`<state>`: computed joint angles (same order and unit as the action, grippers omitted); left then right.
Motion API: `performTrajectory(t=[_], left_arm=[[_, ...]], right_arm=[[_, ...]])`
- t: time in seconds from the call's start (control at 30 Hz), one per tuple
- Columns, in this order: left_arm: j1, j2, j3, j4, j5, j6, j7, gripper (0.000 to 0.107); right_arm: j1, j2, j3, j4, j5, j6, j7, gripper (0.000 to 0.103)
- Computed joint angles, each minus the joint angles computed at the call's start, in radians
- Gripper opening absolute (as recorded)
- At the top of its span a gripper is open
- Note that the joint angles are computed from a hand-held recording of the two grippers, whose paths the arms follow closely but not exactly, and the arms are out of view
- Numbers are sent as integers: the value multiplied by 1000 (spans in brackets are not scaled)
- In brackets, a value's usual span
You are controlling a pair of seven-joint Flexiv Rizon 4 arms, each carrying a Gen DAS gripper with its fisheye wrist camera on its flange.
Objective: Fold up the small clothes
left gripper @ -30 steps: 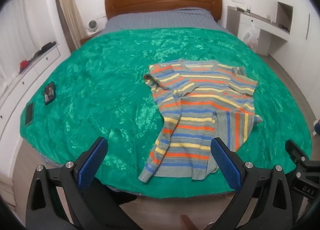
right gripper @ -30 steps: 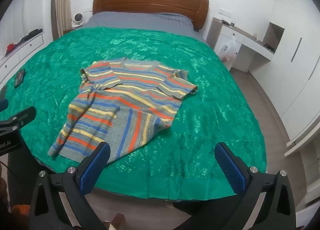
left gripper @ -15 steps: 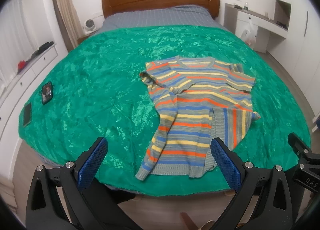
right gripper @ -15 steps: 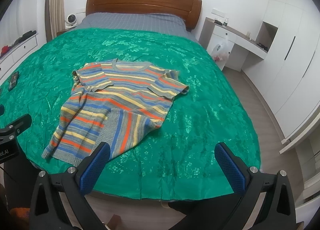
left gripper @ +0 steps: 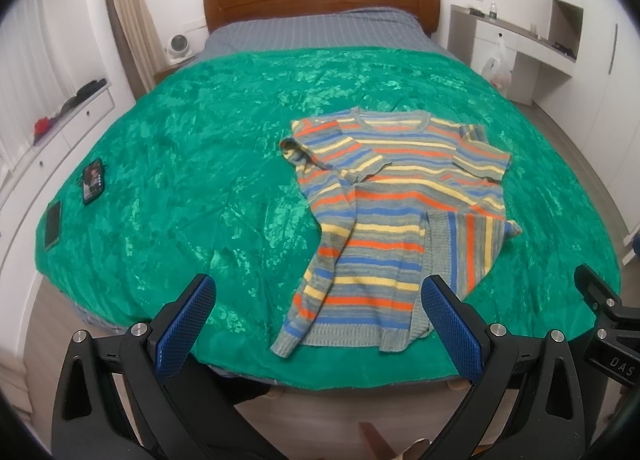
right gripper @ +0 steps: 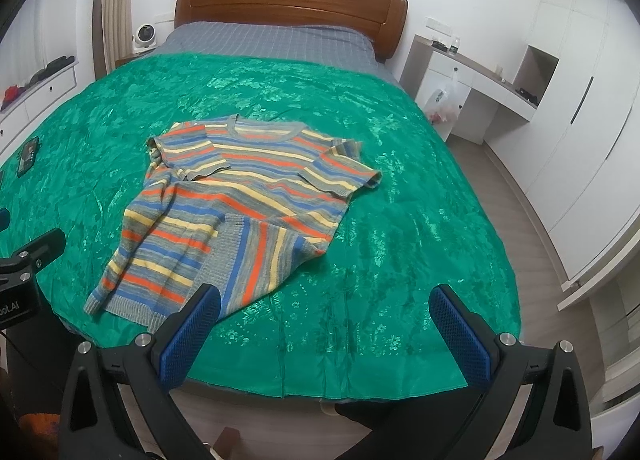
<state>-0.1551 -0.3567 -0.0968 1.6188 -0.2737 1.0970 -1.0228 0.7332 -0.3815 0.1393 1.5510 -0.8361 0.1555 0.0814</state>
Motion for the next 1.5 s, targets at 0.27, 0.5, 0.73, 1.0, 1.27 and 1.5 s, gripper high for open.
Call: performTrajectory(t=[0.27,0.5,0.73,1.0,1.27,1.5], left_arm=[[11,-6,-2,-8,-11,-16,13,103],[8,-8,4,-18,1,-31,9,103],[9,-8,3,-15,2,-29,9,103],[8,-7,4,-9,4,-28,8,103],[8,-11,8,-11,17,-21,5,103],[8,-19,12,-19,29,-18,6,103]], right_arm=[[3,-5,-1,-6,4,-4,-3,103],[1,-5,0,-4,9,-1,0,103],[1,-6,0,-1,13,-1,0,103],[0,-9,0,-4,21,4,-1,103],[-1,-10,0,-5,26,6,-3,103],[0,-13,-1,-5,21,14,-7,103]])
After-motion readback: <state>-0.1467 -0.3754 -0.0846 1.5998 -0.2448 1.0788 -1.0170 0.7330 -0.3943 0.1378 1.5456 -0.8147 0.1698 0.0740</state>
